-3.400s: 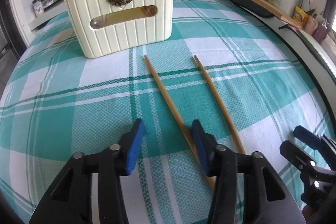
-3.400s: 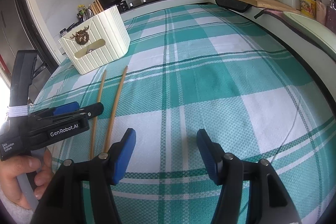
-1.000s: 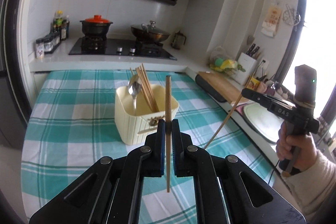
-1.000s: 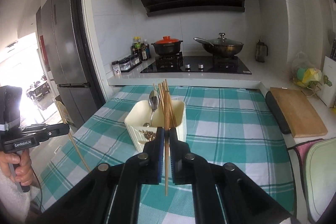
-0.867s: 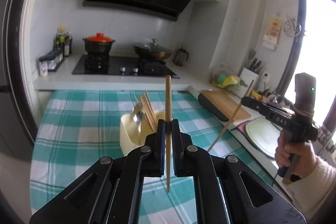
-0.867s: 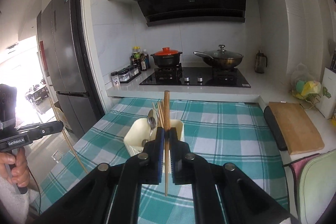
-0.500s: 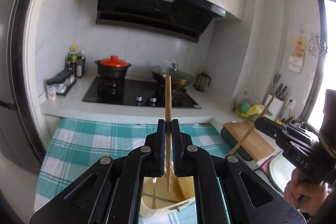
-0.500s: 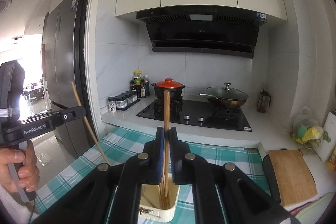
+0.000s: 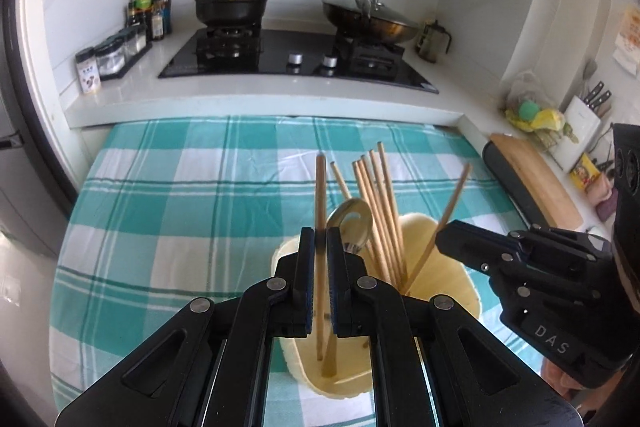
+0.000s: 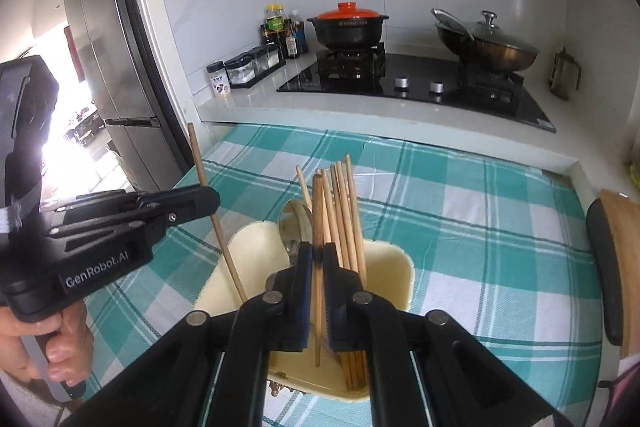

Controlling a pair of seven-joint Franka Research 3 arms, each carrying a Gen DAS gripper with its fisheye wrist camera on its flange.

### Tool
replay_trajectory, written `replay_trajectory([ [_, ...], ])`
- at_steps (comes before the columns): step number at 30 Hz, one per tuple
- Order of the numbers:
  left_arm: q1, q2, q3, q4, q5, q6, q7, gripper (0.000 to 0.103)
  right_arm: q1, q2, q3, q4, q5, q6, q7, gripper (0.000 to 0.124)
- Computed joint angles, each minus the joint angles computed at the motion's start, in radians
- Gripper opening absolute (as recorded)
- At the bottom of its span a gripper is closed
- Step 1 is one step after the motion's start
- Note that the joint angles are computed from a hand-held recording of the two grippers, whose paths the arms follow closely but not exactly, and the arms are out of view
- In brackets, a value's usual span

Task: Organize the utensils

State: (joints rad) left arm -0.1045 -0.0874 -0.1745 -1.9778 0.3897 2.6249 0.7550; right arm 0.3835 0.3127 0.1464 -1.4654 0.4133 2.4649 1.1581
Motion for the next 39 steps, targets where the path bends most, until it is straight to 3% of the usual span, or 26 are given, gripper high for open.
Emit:
replay_trajectory([
  [2,0.000,-0.022,-0.003,-0.026,0.010,0.008,-0.023,0.026,0.002,-0.014,-0.005,-0.020,0.002,0.024,0.026,0.021],
  [3,0.004,-0.046,-0.009,-0.047,0.040,0.017,-0.051,0.043,-0.002,-0.040,-0.004,-0.054,0.015,0.060,0.022,0.042],
  [4,0.012,-0.077,-0.022,-0.070,0.094,0.016,-0.097,0.060,-0.008,-0.077,0.001,-0.103,0.036,0.112,0.002,0.053],
  [6,0.032,-0.147,-0.063,-0.106,0.220,-0.012,-0.197,0.081,-0.016,-0.164,0.011,-0.210,0.089,0.229,-0.055,0.055],
  [7,0.043,-0.181,-0.095,-0.116,0.287,-0.055,-0.260,0.093,-0.014,-0.202,0.009,-0.254,0.100,0.279,-0.068,0.064],
  [9,0.045,-0.246,-0.143,-0.141,0.371,-0.121,-0.354,0.103,-0.004,-0.288,0.004,-0.353,0.106,0.380,-0.068,0.076],
  [12,0.031,-0.331,-0.188,-0.187,0.426,-0.178,-0.451,0.102,0.010,-0.418,0.000,-0.505,0.116,0.503,-0.052,0.085],
  [16,-0.023,-0.415,-0.201,-0.241,0.391,-0.233,-0.467,0.103,-0.109,-0.574,0.082,-0.683,-0.198,0.545,0.249,0.096],
  [18,-0.030,-0.450,-0.231,-0.252,0.393,-0.290,-0.482,0.103,-0.102,-0.638,0.065,-0.742,-0.217,0.522,0.282,0.097],
  [20,-0.033,-0.477,-0.259,-0.256,0.408,-0.345,-0.499,0.103,-0.036,-0.689,0.004,-0.789,-0.167,0.494,0.248,0.097],
  [22,-0.045,-0.497,-0.271,-0.258,0.415,-0.379,-0.504,0.103,-0.016,-0.733,-0.016,-0.821,-0.146,0.465,0.235,0.097],
  [28,-0.069,-0.528,-0.307,-0.252,0.417,-0.490,-0.529,0.103,-0.118,-0.850,0.079,-0.902,-0.257,0.447,0.302,0.097],
  [32,-0.093,-0.535,-0.317,-0.245,0.419,-0.551,-0.525,0.103,-0.092,-0.895,0.064,-0.920,-0.258,0.420,0.309,0.097],
  [39,-0.137,-0.562,-0.301,-0.260,0.374,-0.560,-0.526,0.103,-0.100,-0.947,0.072,-0.944,-0.267,0.388,0.344,0.097],
])
